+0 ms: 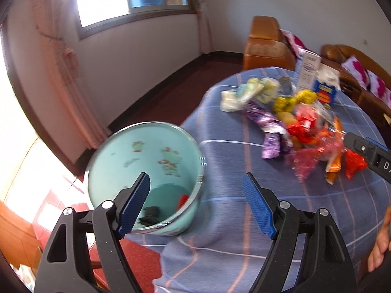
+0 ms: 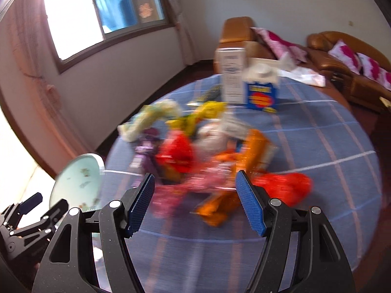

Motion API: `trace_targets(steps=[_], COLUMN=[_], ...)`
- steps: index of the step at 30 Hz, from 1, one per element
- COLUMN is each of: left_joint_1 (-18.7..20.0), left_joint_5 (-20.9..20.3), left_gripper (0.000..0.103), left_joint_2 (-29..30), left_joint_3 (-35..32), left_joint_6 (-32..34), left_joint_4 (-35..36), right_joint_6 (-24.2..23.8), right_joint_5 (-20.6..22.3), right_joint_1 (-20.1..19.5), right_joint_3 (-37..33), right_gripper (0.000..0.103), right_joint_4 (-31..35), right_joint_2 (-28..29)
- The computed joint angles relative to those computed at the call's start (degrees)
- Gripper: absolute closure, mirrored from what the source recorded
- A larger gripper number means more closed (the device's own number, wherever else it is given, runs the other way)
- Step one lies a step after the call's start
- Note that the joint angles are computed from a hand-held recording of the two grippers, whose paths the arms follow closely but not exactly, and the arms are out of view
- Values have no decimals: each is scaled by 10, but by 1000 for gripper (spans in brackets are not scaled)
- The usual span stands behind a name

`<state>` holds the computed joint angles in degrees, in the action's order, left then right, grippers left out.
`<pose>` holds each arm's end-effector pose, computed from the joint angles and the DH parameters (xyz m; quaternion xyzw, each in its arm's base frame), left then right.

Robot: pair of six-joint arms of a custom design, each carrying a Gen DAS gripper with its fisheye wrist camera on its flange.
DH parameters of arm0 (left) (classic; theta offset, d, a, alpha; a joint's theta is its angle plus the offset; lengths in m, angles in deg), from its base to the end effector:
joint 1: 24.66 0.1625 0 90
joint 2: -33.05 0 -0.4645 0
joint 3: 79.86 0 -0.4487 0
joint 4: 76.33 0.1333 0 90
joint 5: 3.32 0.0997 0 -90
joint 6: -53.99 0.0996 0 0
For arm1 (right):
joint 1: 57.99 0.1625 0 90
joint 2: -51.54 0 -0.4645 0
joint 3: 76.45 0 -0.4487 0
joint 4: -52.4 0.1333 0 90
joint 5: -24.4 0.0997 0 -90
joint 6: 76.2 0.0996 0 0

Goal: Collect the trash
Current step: 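Grasp the pink plastic bag with the left tool while the right tool grasps the red bag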

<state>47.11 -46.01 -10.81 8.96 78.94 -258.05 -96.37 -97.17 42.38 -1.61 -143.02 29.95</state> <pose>-0.0447 -0.7959 0.1937 0.1613 0.8404 -0.3413 0.3890 0.2290 -0.8004 0.0006 0.1122 -0.8653 0.4007 0.2796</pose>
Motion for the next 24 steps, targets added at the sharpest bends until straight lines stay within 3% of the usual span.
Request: trace_targets(steps=[8,16,20,22,24], left_joint_1=[-8,-19,-20,-19,-18], left_joint_5=[-35,-58,-79,-85,-87], left_gripper=[27,27,27,27,27], left_joint_2=[30,57,70,74,78], left_joint_3=[-18,-40,-56,-63,-67], left_joint_6=[27,82,86,83,83], left_joint_4=[15,6,39,57,68], right_joint_6=[36,38,57,52,48], right_joint_5=[-39,-23,-9,-11,-9], right_joint_1=[-37,-45,-50,-50,-51], right_joint_3=[51,54,40,30,23], right_gripper=[35,35,35,42,68], right_joint_4=[-24,-16,24,30,48], right_joint_2=[-40,-44,-41,-35,-33])
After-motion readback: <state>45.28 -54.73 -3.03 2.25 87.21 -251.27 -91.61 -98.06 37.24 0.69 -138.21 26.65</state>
